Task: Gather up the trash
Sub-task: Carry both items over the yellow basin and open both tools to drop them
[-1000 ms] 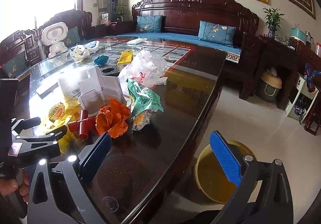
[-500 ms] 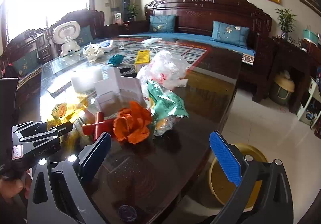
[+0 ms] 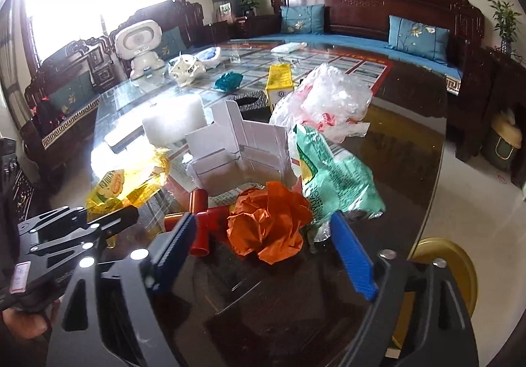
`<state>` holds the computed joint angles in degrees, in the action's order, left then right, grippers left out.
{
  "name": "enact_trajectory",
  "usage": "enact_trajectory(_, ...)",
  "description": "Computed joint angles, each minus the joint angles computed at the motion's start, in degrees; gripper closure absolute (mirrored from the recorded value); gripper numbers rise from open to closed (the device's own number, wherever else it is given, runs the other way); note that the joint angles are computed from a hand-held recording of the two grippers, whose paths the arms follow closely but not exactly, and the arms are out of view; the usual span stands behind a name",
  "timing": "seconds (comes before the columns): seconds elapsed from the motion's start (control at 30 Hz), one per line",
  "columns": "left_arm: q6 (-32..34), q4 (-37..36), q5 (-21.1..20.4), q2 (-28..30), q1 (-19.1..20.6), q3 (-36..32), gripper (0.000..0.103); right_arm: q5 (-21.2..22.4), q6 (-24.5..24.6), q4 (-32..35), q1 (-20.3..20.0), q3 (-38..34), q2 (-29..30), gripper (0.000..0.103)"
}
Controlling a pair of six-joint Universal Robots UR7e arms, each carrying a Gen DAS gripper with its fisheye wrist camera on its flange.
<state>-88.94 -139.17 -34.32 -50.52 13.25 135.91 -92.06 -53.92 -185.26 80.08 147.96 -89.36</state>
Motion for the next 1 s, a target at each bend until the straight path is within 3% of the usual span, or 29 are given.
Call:
enact_trajectory(0.07,0.2,-0.2,0.1,-0.2,-0.1,0.1,0.071,-2.2,0.9,0.4,0.8,-0.9,1.5,0.043)
enact_trajectory(0.13,0.9,-1.0,0.2,-0.3,-0.1,0.3,0.071,-1.3,0.4,3.0,-0.2,-1.2,1.1,0.059)
enact_trajectory(0.2,1.4,-1.4,0.3,-0.2,-0.3,0.2,0.071,0.2,-0.5,3.5,-0.9,-1.0,0.4,0.062)
enact_trajectory(0.47,1.4,-0.4,0.8,-0.6,-1.8,-0.1,0.071,7.3,-3.5,9.0,-4.1,1.1,-7.7,0.064)
enact_trajectory(0.7,2.7,-0.1,0.7,-0.5,-4.1,-1.4,0.071,13.4,-7.2,17.5,-8.4,2.3,-18.4,0.064)
enact_trajectory(0.83,7.7,-3.5,0.8,1.2,-4.8,-3.4,0.071,17.1,-7.9,21.6,-12.2,1.9,-24.1,0.064)
enact_trajectory(1.0,21.1,-15.1,-0.1,6.9,-3.6,-8.0,0.071,21.1,-9.0,25.2,-18.7,-0.2,-28.9,0.064)
